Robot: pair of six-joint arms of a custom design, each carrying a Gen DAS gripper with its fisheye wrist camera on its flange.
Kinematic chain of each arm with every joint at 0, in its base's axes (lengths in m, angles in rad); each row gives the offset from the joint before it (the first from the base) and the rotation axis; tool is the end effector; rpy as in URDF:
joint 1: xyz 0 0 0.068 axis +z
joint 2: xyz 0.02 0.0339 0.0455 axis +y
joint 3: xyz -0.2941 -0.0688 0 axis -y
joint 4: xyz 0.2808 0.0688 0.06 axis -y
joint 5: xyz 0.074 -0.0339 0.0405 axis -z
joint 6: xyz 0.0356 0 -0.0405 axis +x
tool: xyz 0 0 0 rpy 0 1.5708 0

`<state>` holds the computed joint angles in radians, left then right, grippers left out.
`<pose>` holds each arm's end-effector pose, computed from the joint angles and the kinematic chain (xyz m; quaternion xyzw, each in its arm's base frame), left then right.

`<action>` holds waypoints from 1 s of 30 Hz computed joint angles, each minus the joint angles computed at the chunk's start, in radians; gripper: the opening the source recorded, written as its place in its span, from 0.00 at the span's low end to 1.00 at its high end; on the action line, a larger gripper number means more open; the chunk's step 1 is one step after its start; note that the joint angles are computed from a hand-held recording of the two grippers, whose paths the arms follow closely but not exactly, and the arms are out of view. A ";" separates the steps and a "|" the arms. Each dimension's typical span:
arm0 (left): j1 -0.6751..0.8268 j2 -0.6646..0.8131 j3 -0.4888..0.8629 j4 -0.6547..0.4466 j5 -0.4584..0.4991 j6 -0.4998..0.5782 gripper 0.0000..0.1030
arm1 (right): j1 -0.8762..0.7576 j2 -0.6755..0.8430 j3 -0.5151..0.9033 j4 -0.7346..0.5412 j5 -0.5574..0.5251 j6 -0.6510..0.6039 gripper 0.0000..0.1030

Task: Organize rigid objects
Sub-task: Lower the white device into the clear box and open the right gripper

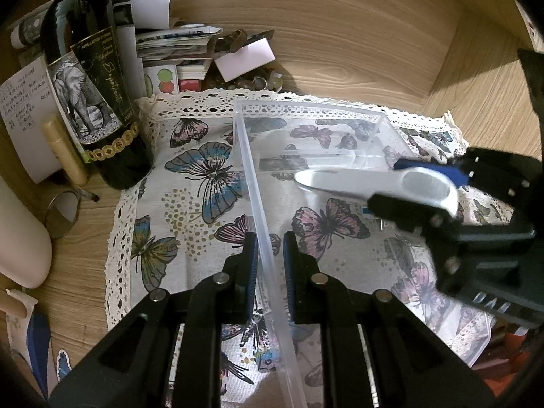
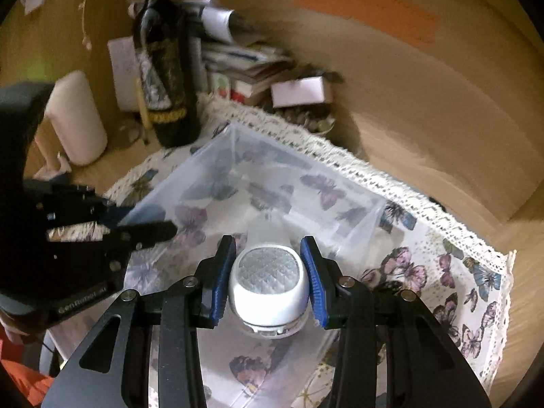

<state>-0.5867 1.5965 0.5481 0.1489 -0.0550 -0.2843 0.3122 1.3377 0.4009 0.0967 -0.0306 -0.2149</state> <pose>0.2408 -0.1577 0.1083 0.1332 0.9344 -0.1154 0.3095 0.2279 0.0747 0.1273 -0.2486 0.9002 0.0316 0.3561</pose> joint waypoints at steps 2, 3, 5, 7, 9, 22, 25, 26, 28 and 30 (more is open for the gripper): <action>0.000 0.000 0.000 0.000 0.000 0.000 0.13 | 0.009 0.023 0.008 -0.015 0.004 -0.004 0.35; 0.000 0.000 0.000 0.000 0.000 0.000 0.13 | 0.008 0.035 0.013 -0.026 -0.001 -0.006 0.35; 0.000 0.000 0.000 0.000 -0.001 0.000 0.13 | 0.000 0.060 0.027 -0.049 -0.021 -0.006 0.35; 0.000 0.000 0.000 0.000 0.000 -0.001 0.13 | -0.010 0.075 0.036 -0.065 -0.037 -0.008 0.35; -0.001 0.000 -0.001 0.001 -0.001 -0.001 0.13 | -0.013 0.085 0.041 -0.075 -0.038 -0.009 0.36; -0.003 0.000 0.001 -0.001 -0.007 0.000 0.13 | -0.081 -0.129 -0.003 -0.128 -0.049 -0.015 0.39; -0.003 0.000 0.001 -0.001 -0.005 0.001 0.13 | -0.140 -0.198 -0.014 -0.145 -0.064 -0.019 0.45; -0.002 0.000 0.000 0.000 -0.003 0.000 0.13 | -0.167 -0.225 -0.019 -0.152 -0.070 -0.021 0.47; -0.001 -0.001 0.000 0.000 -0.001 0.001 0.13 | -0.214 -0.262 -0.023 -0.167 -0.079 -0.029 0.49; -0.001 -0.001 0.000 0.001 -0.002 0.001 0.13 | -0.272 -0.300 -0.030 -0.184 -0.094 -0.038 0.51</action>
<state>-0.5876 1.5956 0.5477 0.1495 -0.0574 -0.2829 0.0401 1.0379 0.3709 -0.0876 -0.1250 -0.2534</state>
